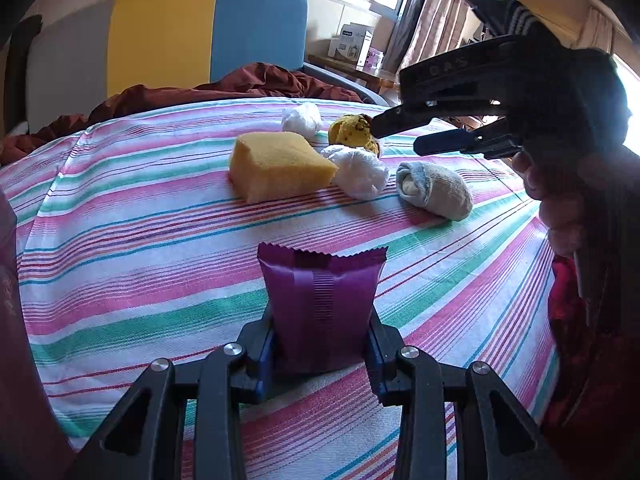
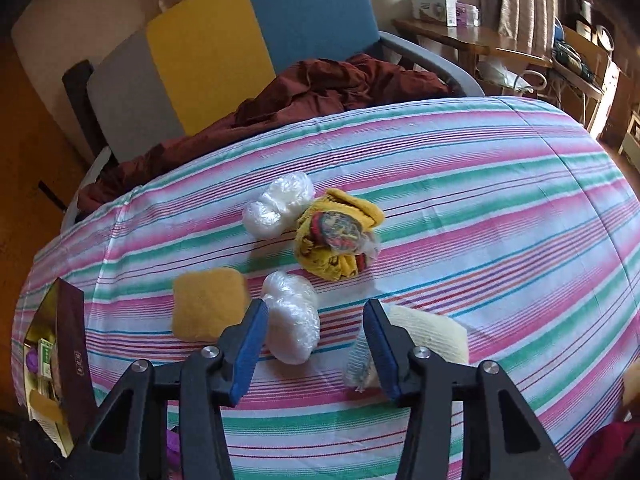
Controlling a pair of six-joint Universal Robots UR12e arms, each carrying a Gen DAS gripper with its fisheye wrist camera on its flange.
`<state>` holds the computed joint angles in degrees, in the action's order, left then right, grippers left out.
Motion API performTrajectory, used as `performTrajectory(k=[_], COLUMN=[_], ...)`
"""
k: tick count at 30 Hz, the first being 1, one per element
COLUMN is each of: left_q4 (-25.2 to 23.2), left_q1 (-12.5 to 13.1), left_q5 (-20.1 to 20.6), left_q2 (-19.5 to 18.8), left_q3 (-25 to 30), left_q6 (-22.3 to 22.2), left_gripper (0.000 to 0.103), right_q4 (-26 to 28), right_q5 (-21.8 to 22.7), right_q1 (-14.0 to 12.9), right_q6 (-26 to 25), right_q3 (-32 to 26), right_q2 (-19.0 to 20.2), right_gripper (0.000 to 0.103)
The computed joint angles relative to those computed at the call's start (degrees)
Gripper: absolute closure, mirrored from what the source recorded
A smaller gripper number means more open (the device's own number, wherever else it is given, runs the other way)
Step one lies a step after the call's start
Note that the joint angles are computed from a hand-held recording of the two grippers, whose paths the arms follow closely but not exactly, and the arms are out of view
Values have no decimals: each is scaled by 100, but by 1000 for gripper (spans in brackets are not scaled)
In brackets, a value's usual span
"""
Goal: Organize objects
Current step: 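Reach the left gripper to the second purple packet and grasp it, then grasp the white plastic-wrapped bundle with the right gripper while the left gripper holds the purple packet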
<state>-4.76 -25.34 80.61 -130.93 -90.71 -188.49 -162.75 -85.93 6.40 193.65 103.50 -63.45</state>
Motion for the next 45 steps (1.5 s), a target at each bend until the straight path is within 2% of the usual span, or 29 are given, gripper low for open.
performTrajectory(k=[4,8,9,10,13,20,24,30,45], left_q4=[17,29,34,38,50,69,63,52,-49], left_q1=[3,-4,-3,-2,-10,-10,-14,-34,-111], left_q5=[-20,-5,-13,-18,2,14,28,110,412], left_q2=[-18,-20,-22,-25,-26,-19,-18,-10,22], left_q3=[14,12,12,13,10,-8,-8,-11,-3], left_q6=[-14,-11,-17,-21,-14,-1,12,54,212], left_gripper=[65,65,65,65,64,64,64,64,66], right_q4=[506,738,782,809,841,1166,1371,1495,1499], right_q5=[-30,-43,-57,-46,-87,-139,71,92,-170], right_q1=[54,96,107,113,133,226,186,180,236], right_q6=[-249,-451,-498,-543,-693,-1097,-1043,-1106,-1438], right_q3=[-254,-407,-437,-453,-446,-198,-19,-115,-209], right_q2=[179,313,336,351,338,64,-100,-16,72], right_gripper=[56,56,60,68,70,71,71,71,72])
